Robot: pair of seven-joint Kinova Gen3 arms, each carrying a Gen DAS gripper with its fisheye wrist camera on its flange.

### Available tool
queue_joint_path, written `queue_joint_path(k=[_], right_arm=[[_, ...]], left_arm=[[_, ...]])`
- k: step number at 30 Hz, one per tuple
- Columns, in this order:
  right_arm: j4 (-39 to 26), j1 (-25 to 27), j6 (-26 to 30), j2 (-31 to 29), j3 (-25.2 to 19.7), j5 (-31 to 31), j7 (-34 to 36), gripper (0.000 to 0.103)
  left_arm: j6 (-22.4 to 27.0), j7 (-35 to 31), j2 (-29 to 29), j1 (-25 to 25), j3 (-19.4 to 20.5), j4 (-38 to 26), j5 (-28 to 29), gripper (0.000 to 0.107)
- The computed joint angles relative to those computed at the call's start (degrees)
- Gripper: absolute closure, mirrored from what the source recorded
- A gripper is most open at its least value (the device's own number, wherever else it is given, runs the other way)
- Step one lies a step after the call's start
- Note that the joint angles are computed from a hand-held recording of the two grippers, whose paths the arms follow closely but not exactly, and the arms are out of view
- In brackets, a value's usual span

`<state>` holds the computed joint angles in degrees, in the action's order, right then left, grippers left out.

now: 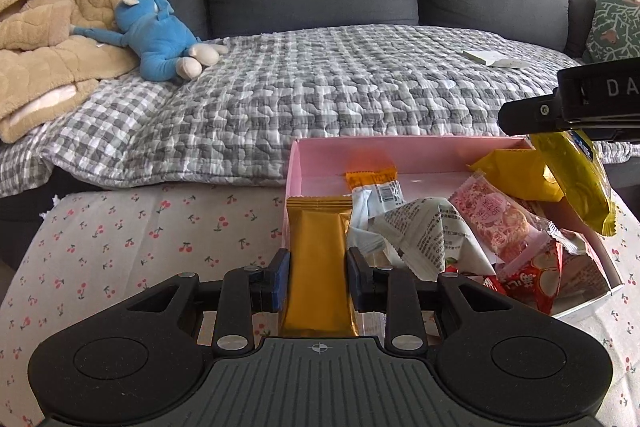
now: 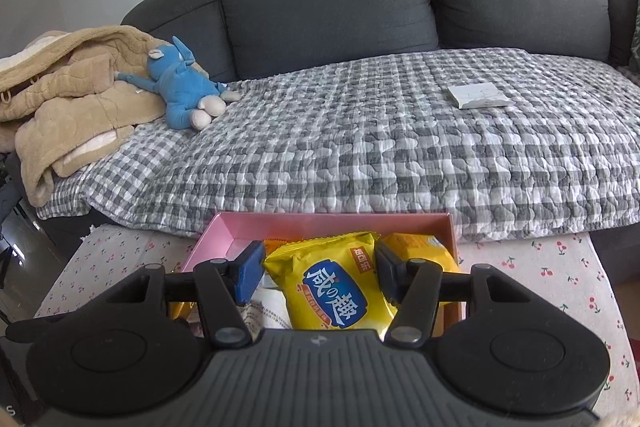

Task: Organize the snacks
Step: 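Carry both snacks into the pink box and open both grippers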

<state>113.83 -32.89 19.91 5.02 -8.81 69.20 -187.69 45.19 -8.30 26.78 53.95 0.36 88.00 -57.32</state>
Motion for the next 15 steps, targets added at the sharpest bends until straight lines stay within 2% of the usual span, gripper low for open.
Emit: queue_joint_path(k=[10,12,14,15], right_arm=[[-2.7,-1.1,2.8,2.8,1.5,-2.8,4.4,0.048],[-2.4,-1.2,2.3,2.8,2.0,-2.8,3.8,0.047],[-2.5,-1.1,2.1,2.9,2.3,-3.8,3.8,0.045],[-2.5,-1.1,2.2,2.7,2.3,-4.2,4.0,0.040]], left_arm=[[-3.1,-0.4,1.2,-0.5,-1.0,-0.7,-1.0,0.080],[-4.7,-0.1,1.1,-0.6,-1.3,-0.3,-1.3,0.074],[-7.3,0.0,0.6,-1.0,-1.5,0.6,-1.4,0.074],[-7.7,-0.2,0.5,-0.9,-1.6,0.8,-1.4,0.067]])
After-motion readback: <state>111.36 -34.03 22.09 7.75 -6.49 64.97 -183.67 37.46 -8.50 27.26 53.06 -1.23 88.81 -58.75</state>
